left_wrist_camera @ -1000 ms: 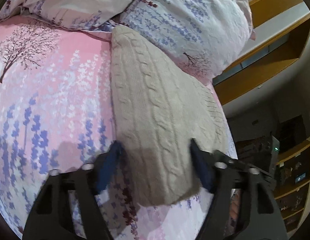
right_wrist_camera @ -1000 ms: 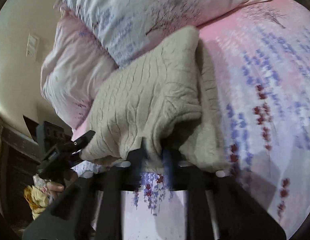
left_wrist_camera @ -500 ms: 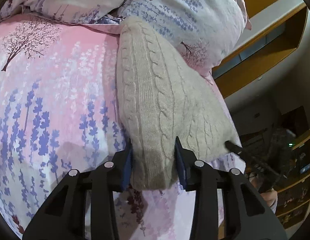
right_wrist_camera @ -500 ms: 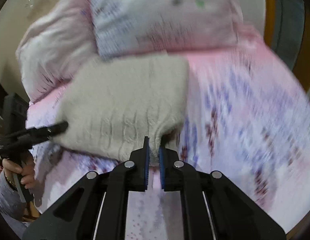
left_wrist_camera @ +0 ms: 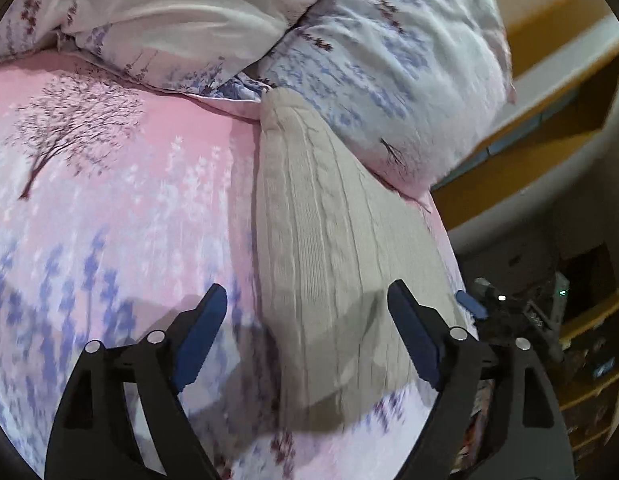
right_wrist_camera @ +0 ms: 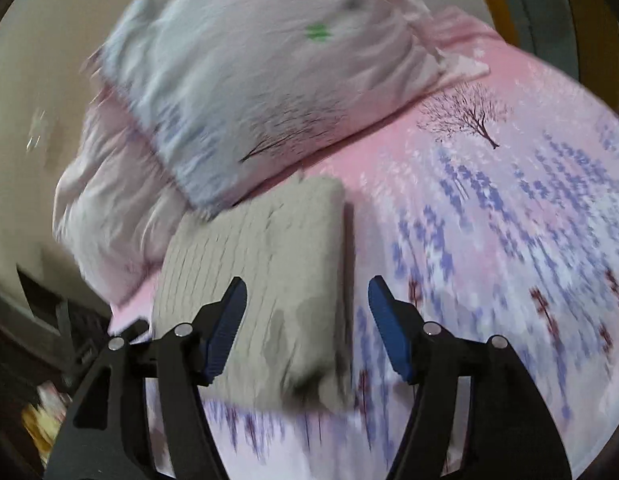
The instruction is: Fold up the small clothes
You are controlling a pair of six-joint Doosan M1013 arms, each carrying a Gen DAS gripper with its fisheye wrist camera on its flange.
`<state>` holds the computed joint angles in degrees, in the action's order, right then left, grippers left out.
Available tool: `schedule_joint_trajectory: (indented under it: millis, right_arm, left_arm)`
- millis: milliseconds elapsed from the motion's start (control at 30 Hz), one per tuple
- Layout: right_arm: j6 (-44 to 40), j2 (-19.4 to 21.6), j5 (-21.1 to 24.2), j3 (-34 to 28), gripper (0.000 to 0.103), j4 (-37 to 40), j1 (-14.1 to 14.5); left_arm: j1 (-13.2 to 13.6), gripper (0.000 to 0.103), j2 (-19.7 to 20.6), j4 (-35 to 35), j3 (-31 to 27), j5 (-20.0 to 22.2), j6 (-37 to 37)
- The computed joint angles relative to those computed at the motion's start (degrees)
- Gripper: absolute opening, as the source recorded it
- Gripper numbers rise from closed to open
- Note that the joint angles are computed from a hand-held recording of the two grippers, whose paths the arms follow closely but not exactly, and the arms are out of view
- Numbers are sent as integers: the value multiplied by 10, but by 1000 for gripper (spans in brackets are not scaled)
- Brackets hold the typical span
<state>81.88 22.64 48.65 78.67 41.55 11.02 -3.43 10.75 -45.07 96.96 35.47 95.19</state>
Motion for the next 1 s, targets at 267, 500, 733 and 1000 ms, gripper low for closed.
schedule_joint_trajectory:
  millis: [267, 500, 733, 1000]
  right_arm:
    - [8, 62, 28, -61, 9, -6, 12]
    - [-57, 50, -20, -44, 8, 48, 10]
    - [2, 59, 25, -47, 68, 31, 5]
    - [-24, 62, 76, -40, 66, 71, -4]
  left_arm:
    - [-12, 75, 37, 44, -44, -6, -36]
    - [4, 40, 30, -57, -16, -26, 50]
    - [-4, 74, 26, 23, -21, -30, -13]
    - [-2, 89, 27, 31, -16, -25, -25]
